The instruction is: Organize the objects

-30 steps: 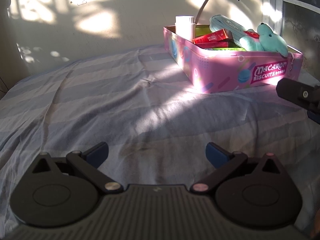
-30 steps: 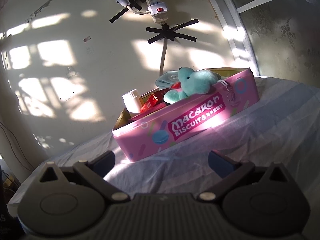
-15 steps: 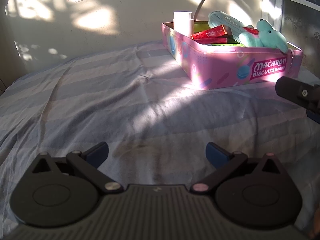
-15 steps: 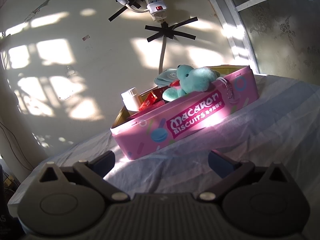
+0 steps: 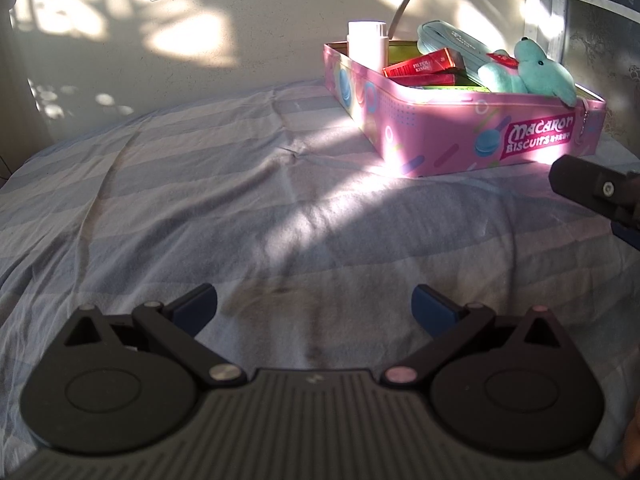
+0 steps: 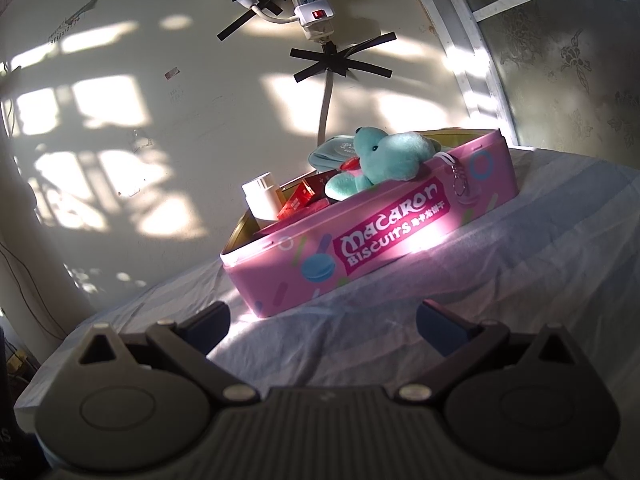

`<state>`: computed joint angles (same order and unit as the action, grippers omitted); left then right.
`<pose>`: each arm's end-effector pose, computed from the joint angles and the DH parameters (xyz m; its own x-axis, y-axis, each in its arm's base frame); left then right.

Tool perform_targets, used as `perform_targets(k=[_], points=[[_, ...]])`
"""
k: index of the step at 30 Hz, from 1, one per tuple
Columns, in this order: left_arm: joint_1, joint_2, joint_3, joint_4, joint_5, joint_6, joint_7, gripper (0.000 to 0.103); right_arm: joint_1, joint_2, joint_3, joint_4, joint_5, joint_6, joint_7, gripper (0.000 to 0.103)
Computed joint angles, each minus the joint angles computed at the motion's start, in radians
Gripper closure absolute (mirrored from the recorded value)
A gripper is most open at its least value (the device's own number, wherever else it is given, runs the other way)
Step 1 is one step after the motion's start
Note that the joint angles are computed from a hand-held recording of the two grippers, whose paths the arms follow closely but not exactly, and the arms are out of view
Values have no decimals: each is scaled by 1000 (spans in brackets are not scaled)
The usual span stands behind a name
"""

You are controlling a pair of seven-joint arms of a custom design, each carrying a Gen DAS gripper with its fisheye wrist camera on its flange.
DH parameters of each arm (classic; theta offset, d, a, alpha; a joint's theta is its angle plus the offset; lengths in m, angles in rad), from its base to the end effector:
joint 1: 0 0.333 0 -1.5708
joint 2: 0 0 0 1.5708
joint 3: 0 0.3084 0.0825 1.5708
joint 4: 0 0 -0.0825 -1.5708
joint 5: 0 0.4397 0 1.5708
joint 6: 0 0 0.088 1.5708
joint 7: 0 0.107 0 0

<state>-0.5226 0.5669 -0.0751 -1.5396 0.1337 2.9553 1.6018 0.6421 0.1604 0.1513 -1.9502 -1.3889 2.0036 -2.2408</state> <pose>0.6575 -0.4443 0.3915 -0.6217 -0.7771 -0.0979 -0.4712 0.4709 -0.7458 0.5011 0.4208 0.3953 -0.5605 -0.7159 -0.4162 -0.0933 0.5540 -0.8273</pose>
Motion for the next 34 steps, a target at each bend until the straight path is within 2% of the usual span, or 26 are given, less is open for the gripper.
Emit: perform_targets(k=[22,28,34], points=[[1,0,-2,0,0,-2,-2,0,1,1,0,2,2,-1,-1,0],[17,6,-19,9,-16,-14,10,0,1,2,-1,3,2,-2,-2,0],[44,3,-45,4,-39,12,54,0,0,6,-3,5,-3,7,-11,0]])
